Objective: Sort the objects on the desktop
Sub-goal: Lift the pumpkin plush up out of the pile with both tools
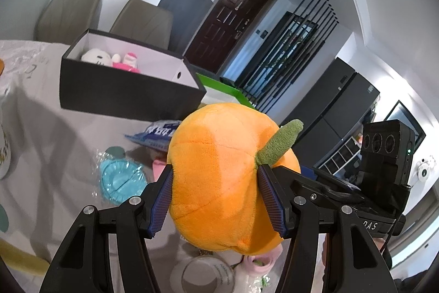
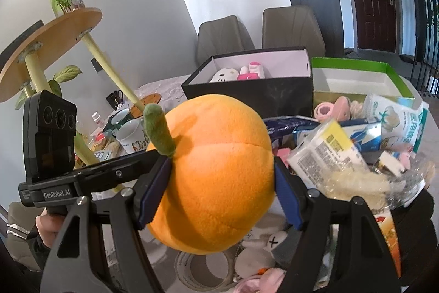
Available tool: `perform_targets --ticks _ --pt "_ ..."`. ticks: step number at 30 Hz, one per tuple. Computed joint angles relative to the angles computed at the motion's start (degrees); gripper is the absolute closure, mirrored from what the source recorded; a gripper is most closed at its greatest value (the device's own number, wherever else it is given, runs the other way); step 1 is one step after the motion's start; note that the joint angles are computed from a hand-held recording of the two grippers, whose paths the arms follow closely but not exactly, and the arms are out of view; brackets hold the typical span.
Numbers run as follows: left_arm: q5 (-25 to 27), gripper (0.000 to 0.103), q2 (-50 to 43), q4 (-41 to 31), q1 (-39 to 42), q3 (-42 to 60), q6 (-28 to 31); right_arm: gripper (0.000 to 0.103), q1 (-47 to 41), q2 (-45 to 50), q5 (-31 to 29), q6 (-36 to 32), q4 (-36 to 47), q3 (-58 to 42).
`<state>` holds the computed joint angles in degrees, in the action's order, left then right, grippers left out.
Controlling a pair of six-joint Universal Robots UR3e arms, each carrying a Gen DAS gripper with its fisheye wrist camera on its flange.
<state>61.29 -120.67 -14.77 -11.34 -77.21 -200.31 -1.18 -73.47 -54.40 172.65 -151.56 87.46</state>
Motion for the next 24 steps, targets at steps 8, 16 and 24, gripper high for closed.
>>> perform_targets --ticks 8,16,24 --pt "1.09 0.042 -2.11 -3.96 -0.86 7.21 0.56 0.03 -1.22 0.45 0.87 -0.69 2.14 -3.66" --pt "1.98 0.042 -4.55 -7.75 -1.35 14.38 0.87 0.03 -1.87 1.54 1.46 -1.31 4.95 -8.45" --pt "3.39 0.042 -7.87 -12.56 -2.13 23.43 1.55 0.03 -2.55 3.69 2.19 -1.78 7.94 -13.92"
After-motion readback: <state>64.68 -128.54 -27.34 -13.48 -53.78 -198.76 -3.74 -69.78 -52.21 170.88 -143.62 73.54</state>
